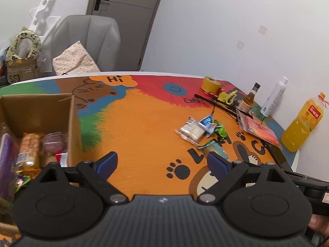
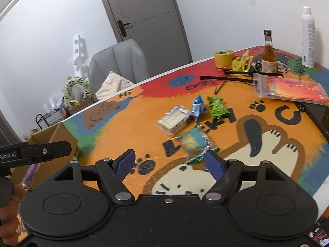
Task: Organize snacks
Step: 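Move both open grippers back toward the remaining snacks, then grasp the green-and-blue wrapped snack with the right gripper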
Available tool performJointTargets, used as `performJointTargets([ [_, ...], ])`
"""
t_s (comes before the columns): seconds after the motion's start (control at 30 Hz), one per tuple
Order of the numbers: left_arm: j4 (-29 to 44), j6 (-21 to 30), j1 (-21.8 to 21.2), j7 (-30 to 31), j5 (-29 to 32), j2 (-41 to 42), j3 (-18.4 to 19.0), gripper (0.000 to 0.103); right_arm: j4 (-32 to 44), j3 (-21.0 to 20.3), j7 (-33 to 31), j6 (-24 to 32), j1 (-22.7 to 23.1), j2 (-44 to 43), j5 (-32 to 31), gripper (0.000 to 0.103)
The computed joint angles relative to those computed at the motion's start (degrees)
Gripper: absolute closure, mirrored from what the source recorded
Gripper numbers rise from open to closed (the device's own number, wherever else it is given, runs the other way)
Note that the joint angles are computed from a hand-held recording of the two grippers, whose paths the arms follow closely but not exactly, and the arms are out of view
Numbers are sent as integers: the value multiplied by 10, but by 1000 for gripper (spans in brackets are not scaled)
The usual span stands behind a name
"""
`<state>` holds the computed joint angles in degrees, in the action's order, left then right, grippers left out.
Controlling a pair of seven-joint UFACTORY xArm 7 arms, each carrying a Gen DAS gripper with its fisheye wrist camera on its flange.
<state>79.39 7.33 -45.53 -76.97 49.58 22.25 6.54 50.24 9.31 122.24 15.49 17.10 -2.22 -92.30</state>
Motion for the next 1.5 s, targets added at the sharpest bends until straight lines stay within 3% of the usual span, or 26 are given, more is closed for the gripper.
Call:
performJointTargets([
  [0.53,122,39,30,212,-184,108,-46,10,59,-27,-62,-16,-10,82,29,22],
  [0.87,205,78,31,297,-269,172,-50,10,104,-53,-101,-26,-2,138,48,17],
  [1.07,254,99,33,331,-300,207,-54,10,126,-65,-159,-17,12,168,72,16],
  [1.1,263,103,33,336,-304,213,-55,10,128,-68,-163,-21,13,172,75,19],
  [1.17,282,113,32,346,-312,226,-57,10,128,-67,-180,-28,5,178,92,48],
  [1.23,301,119,31,354,-319,238,-58,10,124,-83,-163,-30,17,174,72,57],
  [1.5,383,142,25,396,-340,292,-64,10,91,-79,-112,-39,-3,145,32,58],
])
